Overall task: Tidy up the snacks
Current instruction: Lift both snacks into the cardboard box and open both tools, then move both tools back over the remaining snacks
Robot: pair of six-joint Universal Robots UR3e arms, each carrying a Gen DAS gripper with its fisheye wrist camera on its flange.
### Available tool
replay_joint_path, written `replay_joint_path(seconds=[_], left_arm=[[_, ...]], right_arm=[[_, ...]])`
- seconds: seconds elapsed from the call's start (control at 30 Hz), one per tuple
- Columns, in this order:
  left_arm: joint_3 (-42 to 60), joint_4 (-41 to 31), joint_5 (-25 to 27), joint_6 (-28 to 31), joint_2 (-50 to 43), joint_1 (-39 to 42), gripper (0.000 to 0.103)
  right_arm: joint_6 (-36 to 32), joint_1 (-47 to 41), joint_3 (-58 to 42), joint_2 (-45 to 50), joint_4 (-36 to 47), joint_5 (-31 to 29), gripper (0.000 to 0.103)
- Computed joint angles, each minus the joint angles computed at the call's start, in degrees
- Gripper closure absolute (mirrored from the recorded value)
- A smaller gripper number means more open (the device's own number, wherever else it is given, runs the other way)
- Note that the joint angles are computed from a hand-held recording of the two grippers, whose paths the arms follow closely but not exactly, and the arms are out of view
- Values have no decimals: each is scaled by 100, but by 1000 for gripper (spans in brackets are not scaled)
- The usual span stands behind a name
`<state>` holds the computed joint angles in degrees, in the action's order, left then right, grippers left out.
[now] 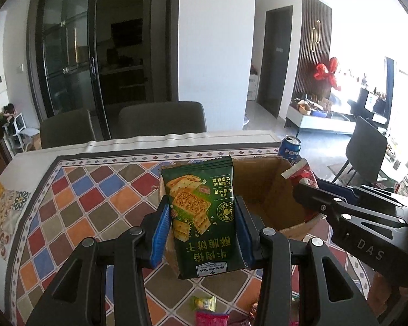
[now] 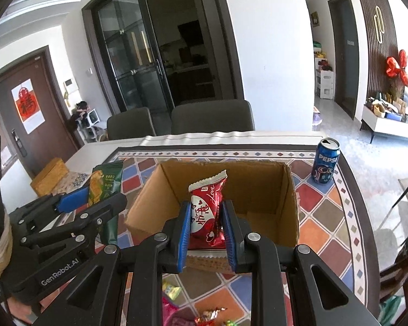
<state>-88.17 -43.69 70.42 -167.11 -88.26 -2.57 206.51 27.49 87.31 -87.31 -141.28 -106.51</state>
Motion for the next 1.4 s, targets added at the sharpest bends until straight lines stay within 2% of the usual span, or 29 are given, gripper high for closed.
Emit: replay_joint_path(seconds=[0.13, 0.5, 0.6, 0.63, 0.67, 1.0, 1.4], left_arm=[[518, -134, 113, -35, -530, -132, 59], [1743, -569, 414, -53, -1679, -428, 58], [1765, -545, 494, -71, -1717, -447, 45], [1653, -477, 504, -60, -1641, -437, 44], [1561, -429, 518, -51, -1575, -436, 44], [686, -325, 621, 127, -637, -323, 40], [-646, -233, 236, 389, 866, 128, 36]], right_arm=[[-136, -322, -156, 160, 80, 322, 79], [-234, -757, -500, 587, 279, 671, 79], [-165, -789, -557, 633, 334, 603, 74], [-158, -782, -552, 626, 359, 556, 69], [-129, -742, -554, 622, 389, 448, 68], [-162, -458, -211, 270, 305, 338, 68], [32, 161, 215, -211, 245, 46, 68]])
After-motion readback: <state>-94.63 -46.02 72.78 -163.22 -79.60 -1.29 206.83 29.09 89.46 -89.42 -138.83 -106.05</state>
